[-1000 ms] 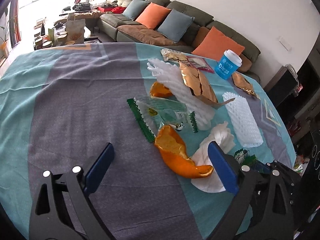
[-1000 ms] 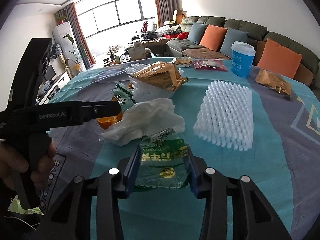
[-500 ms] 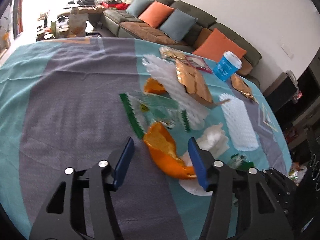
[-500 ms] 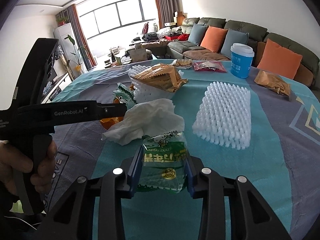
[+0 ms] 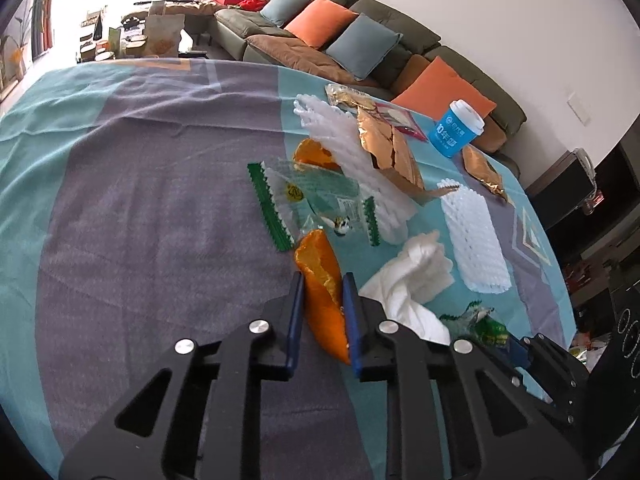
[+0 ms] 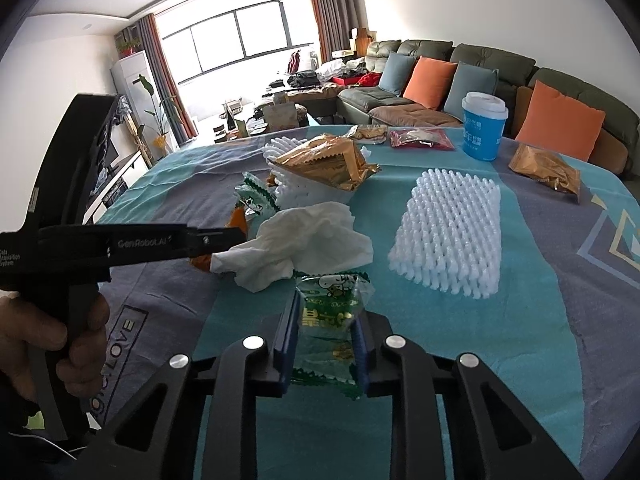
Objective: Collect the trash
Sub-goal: 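Lift the orange peel and green wrapper off the table with both tools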
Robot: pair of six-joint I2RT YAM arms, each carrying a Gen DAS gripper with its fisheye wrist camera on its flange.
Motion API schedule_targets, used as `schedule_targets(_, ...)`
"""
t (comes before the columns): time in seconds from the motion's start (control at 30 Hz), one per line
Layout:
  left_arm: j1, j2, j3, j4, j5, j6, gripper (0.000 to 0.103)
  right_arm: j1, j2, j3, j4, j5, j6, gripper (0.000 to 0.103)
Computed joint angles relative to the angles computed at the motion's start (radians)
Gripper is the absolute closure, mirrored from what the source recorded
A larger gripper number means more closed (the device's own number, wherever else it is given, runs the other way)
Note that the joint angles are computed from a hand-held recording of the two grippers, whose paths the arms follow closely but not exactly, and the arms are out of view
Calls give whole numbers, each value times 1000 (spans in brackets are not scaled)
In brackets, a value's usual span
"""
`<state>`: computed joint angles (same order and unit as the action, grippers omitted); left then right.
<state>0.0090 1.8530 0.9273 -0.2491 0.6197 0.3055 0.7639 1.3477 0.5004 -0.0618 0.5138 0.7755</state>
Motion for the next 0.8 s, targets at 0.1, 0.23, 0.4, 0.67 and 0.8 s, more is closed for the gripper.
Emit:
schedule_targets(0.1, 17, -12, -11, -9, 20, 17, 87, 13, -8, 3, -15, 15, 9, 85)
schedule_targets(0.23, 40, -36, -26, -15, 49, 34, 87, 36, -25, 4, -37, 39, 27, 86)
schedule_targets(0.4, 73, -93, -53, -8, 82, 58, 87, 71, -54, 8, -69, 79, 52, 88)
schedule_targets(0.67, 140, -203, -106, 16, 106, 105, 87, 112, -92, 27, -110, 130, 62, 89)
schedule_targets(0.8, 183, -259, -129, 13, 132, 138, 87, 123, -106, 40, -115, 148, 53, 89)
